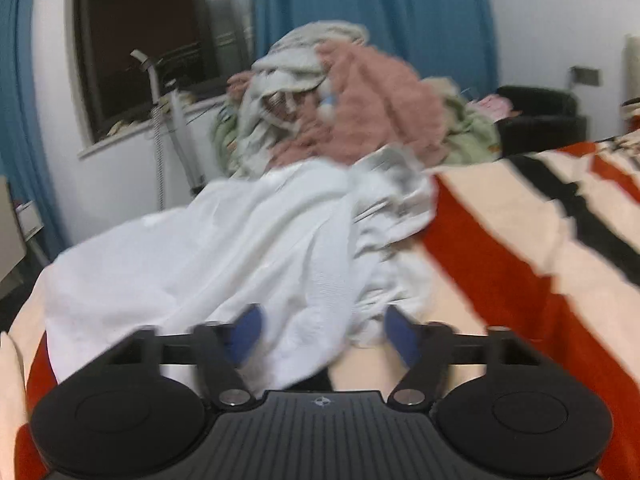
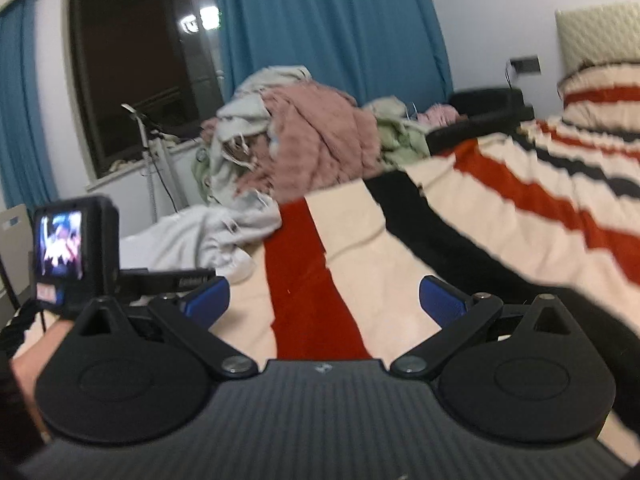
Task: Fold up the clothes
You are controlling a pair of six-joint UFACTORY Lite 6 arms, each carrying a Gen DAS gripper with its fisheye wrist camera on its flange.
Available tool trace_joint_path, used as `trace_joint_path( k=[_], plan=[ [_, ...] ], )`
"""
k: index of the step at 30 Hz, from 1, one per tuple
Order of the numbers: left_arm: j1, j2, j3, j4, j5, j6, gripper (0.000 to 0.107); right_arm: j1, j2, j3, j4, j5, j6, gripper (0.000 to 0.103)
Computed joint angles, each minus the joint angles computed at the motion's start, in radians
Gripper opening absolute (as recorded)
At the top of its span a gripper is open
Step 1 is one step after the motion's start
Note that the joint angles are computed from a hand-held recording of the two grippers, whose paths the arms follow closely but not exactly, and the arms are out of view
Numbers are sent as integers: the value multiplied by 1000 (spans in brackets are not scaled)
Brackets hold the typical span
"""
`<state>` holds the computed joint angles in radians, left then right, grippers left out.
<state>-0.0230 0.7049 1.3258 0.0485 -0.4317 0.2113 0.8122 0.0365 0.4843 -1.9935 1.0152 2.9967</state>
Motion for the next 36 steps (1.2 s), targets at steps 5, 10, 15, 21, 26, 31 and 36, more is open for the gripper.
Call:
trace_joint_path(
  k=[5,10,15,21,26,31,36],
  plan=[
    [78,-35,-28,259,-69,-265,10,-62,229,110,-131,81,93,103],
    [227,-363,-316,597,-175,-578,7,-85,327,187,-204,158,132,103],
    [485,-753,-600,1020,-262,-979,7,-86,356,220,-292,196,118,103],
    [984,-983,-737,1559,-567,-1366,7,49,234,133,-207,196,31,103],
    [1424,-939,-678,1794,-933,-1375,6,248,35,29,-40,186,-145,103],
    [1670,-846,-580,1948,-1151,-1361,6,444,-85,53,155,116,-385,103],
    [1728,-764,-522,2006,-1196,-1356,6,548,-32,158,218,59,-508,103]
  ],
)
